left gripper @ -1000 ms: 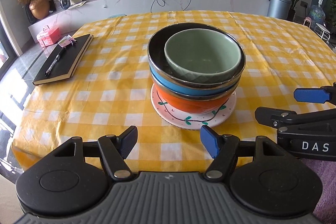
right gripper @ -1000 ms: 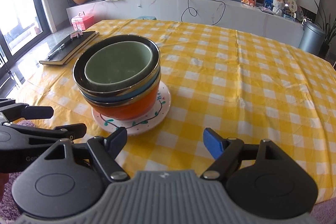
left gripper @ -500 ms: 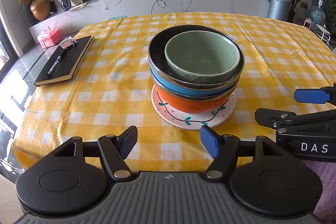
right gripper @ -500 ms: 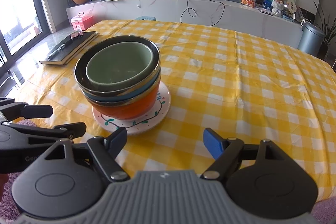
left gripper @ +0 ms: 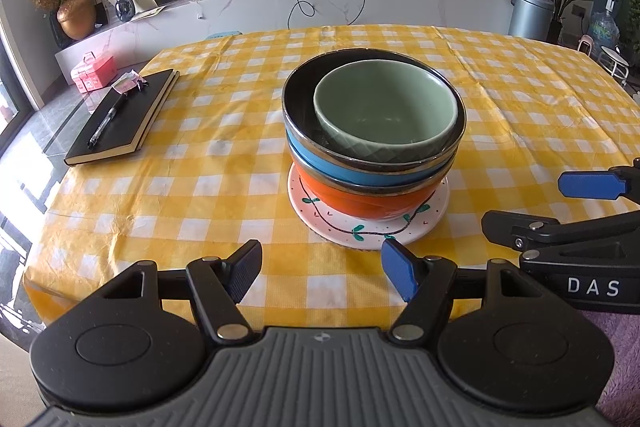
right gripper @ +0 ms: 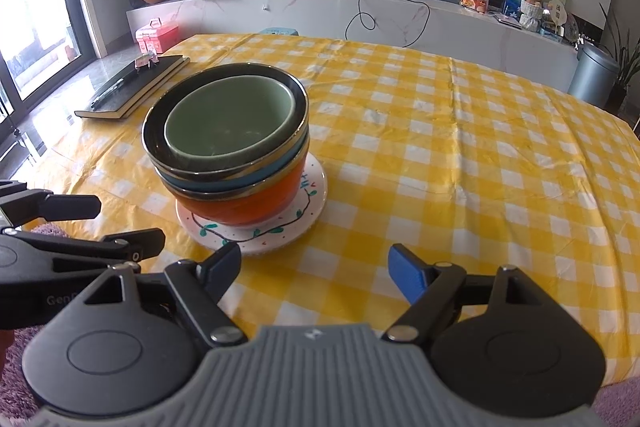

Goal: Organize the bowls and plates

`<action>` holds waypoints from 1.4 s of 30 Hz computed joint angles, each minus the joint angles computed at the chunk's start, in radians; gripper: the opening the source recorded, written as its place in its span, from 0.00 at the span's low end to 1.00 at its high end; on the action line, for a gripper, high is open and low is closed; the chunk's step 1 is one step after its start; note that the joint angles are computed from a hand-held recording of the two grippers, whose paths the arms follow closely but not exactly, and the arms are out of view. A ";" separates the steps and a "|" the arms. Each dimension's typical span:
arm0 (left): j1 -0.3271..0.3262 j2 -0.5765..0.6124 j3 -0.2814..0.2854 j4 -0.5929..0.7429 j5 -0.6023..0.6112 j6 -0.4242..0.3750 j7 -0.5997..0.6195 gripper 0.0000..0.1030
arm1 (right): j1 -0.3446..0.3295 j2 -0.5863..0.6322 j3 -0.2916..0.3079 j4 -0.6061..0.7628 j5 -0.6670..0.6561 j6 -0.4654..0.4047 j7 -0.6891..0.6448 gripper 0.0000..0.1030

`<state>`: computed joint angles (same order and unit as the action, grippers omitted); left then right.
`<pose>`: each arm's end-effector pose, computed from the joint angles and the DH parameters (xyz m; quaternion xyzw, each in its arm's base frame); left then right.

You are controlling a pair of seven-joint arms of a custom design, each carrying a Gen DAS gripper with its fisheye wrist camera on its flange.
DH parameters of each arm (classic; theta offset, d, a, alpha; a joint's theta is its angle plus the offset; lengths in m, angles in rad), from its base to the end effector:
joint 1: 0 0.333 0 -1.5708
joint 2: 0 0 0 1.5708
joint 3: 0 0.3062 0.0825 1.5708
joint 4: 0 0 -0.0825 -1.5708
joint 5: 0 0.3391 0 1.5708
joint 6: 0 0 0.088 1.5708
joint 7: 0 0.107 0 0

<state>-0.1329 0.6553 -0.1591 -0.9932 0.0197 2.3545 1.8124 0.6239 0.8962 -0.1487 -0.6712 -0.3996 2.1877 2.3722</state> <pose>0.7127 -0.1661 0.5605 -0.4884 0.7993 -0.2740 0.2182 0.6540 0.3918 0.5150 -0.6179 0.6859 -0.2768 0.2666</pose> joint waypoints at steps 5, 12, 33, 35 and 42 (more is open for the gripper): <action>0.000 0.004 0.000 0.006 0.001 -0.002 0.002 0.78 | 0.000 0.003 0.000 0.005 0.002 -0.002 -0.001 0.78; 0.000 0.005 0.000 0.008 0.002 -0.004 0.002 0.78 | 0.000 0.004 -0.001 0.008 0.002 -0.003 -0.002 0.78; 0.005 -0.004 -0.001 -0.015 -0.001 0.010 0.002 0.78 | -0.001 0.022 -0.003 0.036 0.015 -0.015 -0.011 0.78; 0.005 -0.004 -0.001 -0.015 -0.001 0.009 0.001 0.78 | -0.001 0.022 -0.003 0.036 0.014 -0.014 -0.011 0.78; 0.005 -0.007 0.000 -0.021 -0.002 0.007 -0.003 0.78 | -0.001 0.025 -0.002 0.038 0.018 -0.016 -0.010 0.78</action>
